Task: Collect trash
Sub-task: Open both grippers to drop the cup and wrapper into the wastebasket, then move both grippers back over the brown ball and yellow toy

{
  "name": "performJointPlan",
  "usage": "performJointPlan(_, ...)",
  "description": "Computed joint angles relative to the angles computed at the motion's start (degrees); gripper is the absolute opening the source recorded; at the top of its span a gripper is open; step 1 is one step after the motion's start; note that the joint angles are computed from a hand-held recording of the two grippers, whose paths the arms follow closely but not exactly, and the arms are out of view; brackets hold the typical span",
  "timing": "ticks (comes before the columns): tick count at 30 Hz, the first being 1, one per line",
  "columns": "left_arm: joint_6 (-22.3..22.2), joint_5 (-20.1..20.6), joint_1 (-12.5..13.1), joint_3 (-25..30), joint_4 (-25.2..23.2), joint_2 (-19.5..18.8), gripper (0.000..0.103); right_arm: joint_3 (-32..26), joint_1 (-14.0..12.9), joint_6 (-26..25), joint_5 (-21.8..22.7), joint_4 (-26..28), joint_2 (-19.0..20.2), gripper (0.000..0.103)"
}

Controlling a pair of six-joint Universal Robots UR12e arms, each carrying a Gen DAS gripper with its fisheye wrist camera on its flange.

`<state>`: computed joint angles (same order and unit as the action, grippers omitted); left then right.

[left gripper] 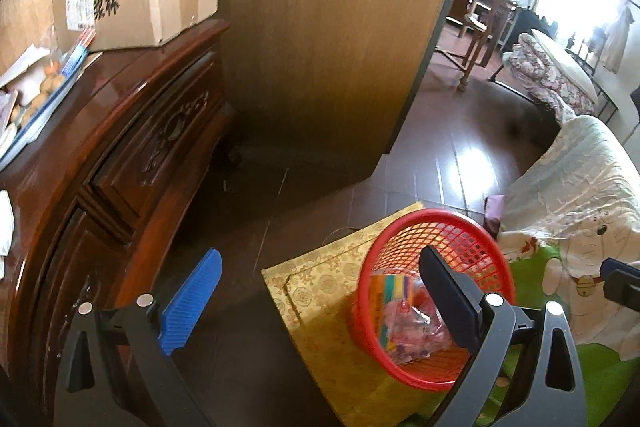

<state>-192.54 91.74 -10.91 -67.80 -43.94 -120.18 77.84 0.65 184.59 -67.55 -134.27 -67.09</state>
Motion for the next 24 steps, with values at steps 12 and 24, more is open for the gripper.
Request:
performJointPlan(12, 4.91, -0.27, -2.48, 1.87, 2.61, 1.19, 0.097, 7.29, -3.38, 6.16, -6.55, -15.03, -7.05, 0.056)
performJointPlan(24, 16.16, -4.38, -8.82, 8.79, 2.31, -0.77, 0.097, 19.75, -11.81, 16.11, -17.94, -22.74, -16.35, 0.069)
